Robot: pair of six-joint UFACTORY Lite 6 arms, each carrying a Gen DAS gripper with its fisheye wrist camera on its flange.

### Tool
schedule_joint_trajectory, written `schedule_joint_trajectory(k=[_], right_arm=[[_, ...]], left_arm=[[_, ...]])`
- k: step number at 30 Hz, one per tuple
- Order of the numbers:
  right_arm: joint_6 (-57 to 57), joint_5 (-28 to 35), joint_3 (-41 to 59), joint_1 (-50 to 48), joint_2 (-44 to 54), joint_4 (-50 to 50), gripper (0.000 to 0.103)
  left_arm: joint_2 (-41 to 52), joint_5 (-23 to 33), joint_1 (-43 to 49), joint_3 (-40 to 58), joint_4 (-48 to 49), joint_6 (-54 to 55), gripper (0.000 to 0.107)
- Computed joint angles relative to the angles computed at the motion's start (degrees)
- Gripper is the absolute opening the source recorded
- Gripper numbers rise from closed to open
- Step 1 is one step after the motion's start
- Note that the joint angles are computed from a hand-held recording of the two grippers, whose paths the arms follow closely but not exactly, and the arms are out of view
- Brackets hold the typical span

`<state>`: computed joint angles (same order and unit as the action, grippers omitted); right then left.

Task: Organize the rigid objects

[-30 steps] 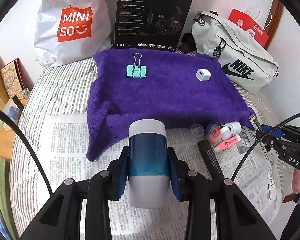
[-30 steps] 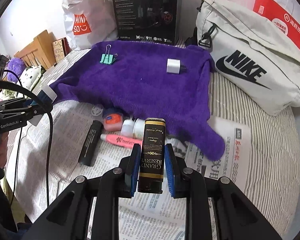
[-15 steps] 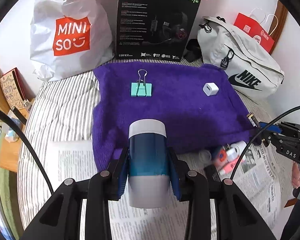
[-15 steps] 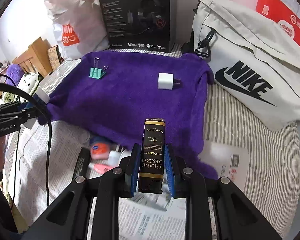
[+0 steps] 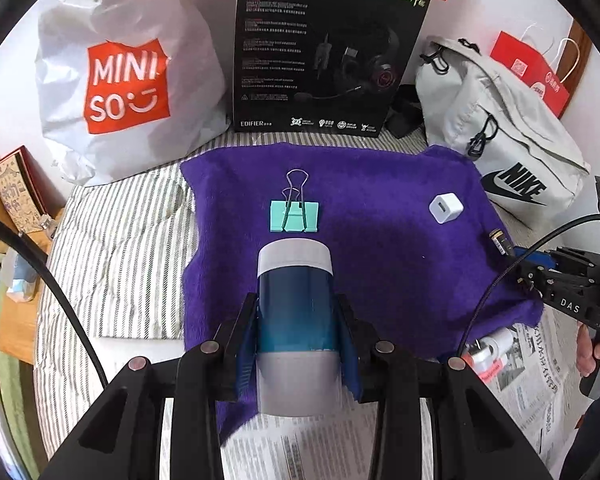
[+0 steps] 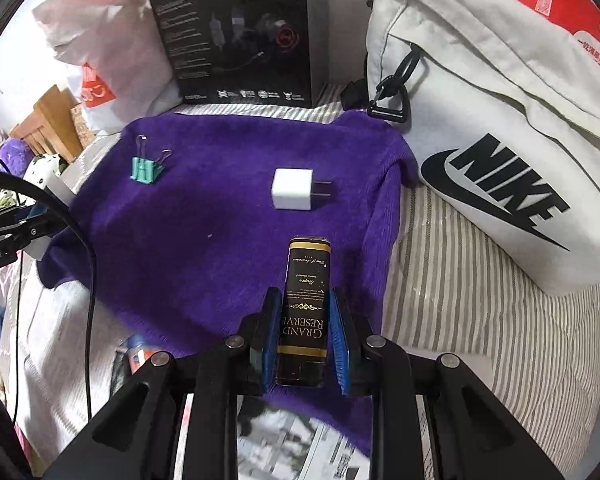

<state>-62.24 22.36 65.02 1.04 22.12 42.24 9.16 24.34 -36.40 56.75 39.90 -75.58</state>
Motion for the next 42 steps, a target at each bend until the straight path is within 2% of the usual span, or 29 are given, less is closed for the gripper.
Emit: schedule_joint_trajectory(k=[15,23,30,32,34,42], right_arm=[[16.0,-2.7,13.6,4.3,13.9,-13.7,0.024],[16.0,-3.4,15.0,5.1,15.3,-13.8,0.024],[14.5,-3.2,15.1,5.1,15.4,-13.5,0.026],[12.7,-2.6,14.6,4.7,15.0,-12.1,0.029],[10.6,-1.9,13.3,4.3,13.7,-10.3,0.041],[5.8,-2.4,4.2,2.9,5.0,-6.0,0.045]], left_arm=[[7.8,-3.9,5.0,4.7,-5.9,7.8,0.034],[10.6,-5.2,6.5,6.2,-7.6,10.1,0.034],[14.9,-6.0,7.9,9.4,-10.5,13.0,0.035],[15.6,-6.1,8.2,10.0,-11.3,13.9,0.035],[16.2,-6.1,8.3,10.7,-11.1,13.8,0.035],[18.8,-3.7,8.0,14.3,-10.1,13.7,0.035]])
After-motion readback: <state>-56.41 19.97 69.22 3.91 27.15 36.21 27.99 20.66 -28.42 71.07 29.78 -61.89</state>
